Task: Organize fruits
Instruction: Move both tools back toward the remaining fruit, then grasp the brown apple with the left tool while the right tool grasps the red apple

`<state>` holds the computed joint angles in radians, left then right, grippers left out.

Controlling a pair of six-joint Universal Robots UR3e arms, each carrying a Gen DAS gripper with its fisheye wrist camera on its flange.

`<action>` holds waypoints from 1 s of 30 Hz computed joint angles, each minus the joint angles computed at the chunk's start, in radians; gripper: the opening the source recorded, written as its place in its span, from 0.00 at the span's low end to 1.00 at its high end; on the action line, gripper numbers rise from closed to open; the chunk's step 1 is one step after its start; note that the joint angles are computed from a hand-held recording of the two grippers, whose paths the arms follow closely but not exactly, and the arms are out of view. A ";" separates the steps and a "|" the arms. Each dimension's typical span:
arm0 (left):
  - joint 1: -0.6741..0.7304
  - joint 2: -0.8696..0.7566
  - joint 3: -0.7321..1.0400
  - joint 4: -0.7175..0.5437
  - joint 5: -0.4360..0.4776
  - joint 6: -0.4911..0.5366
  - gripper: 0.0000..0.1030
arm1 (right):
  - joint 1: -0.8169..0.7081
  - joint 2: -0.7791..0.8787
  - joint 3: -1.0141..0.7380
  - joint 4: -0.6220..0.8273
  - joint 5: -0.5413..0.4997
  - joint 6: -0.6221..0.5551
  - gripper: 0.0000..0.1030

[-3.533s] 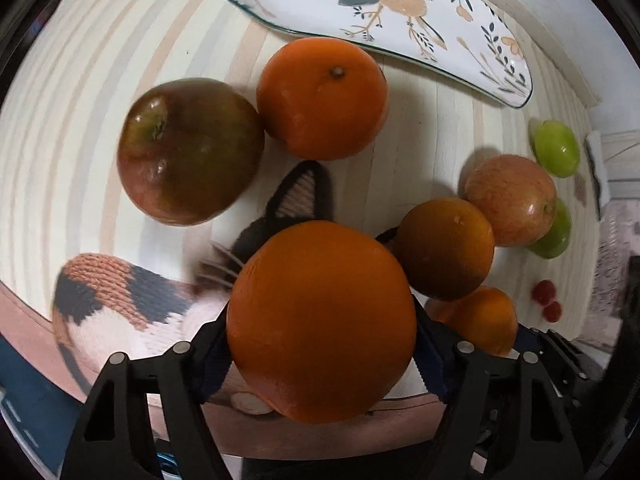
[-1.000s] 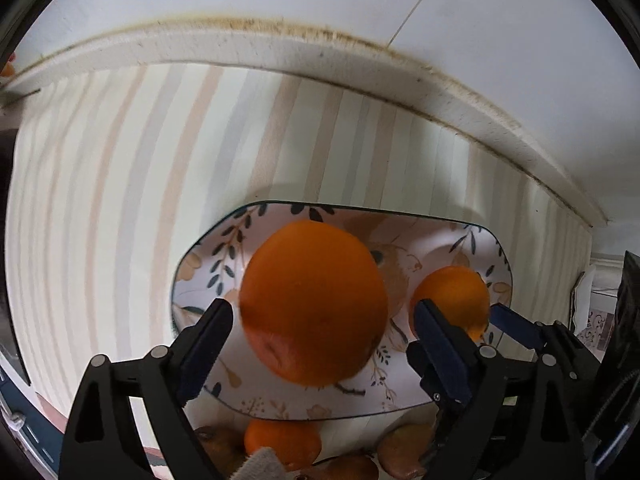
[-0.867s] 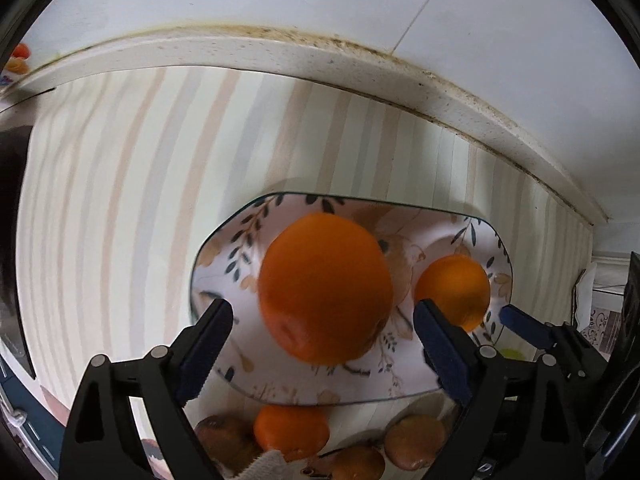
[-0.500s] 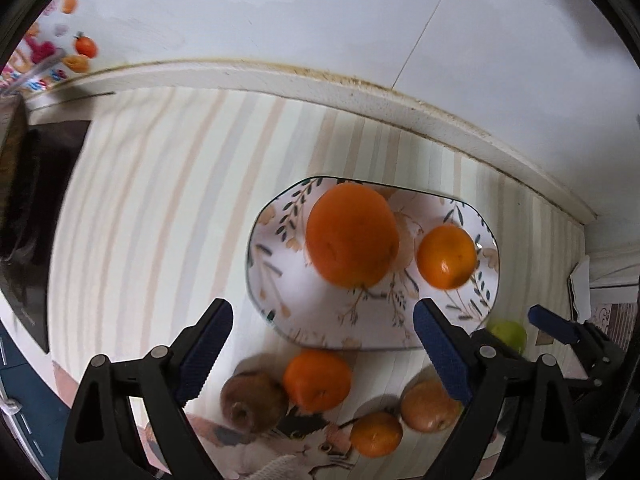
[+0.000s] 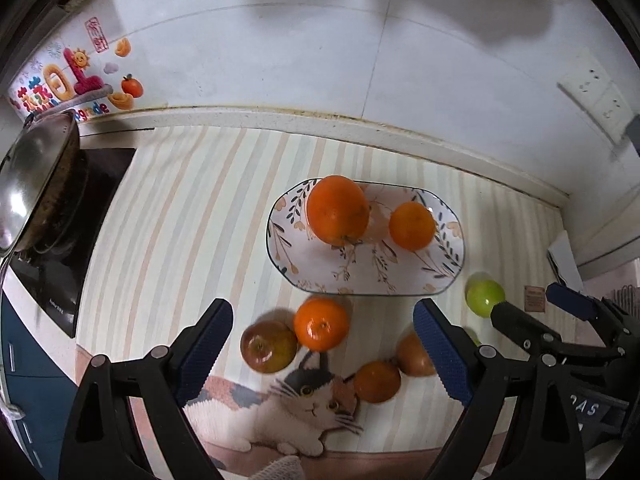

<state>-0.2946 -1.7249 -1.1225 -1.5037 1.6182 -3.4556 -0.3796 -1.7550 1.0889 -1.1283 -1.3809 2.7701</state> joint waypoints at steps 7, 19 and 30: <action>-0.034 0.106 -0.040 -0.004 0.045 -0.033 0.90 | -0.111 -0.092 -0.095 0.168 0.080 -0.090 0.90; 0.030 0.170 -0.300 0.009 0.078 -0.029 0.90 | -0.117 -0.198 0.335 0.049 0.081 -0.031 0.89; 0.114 -0.049 -0.387 0.075 -0.005 0.047 0.90 | -0.006 -0.089 0.617 -0.175 0.006 0.071 0.76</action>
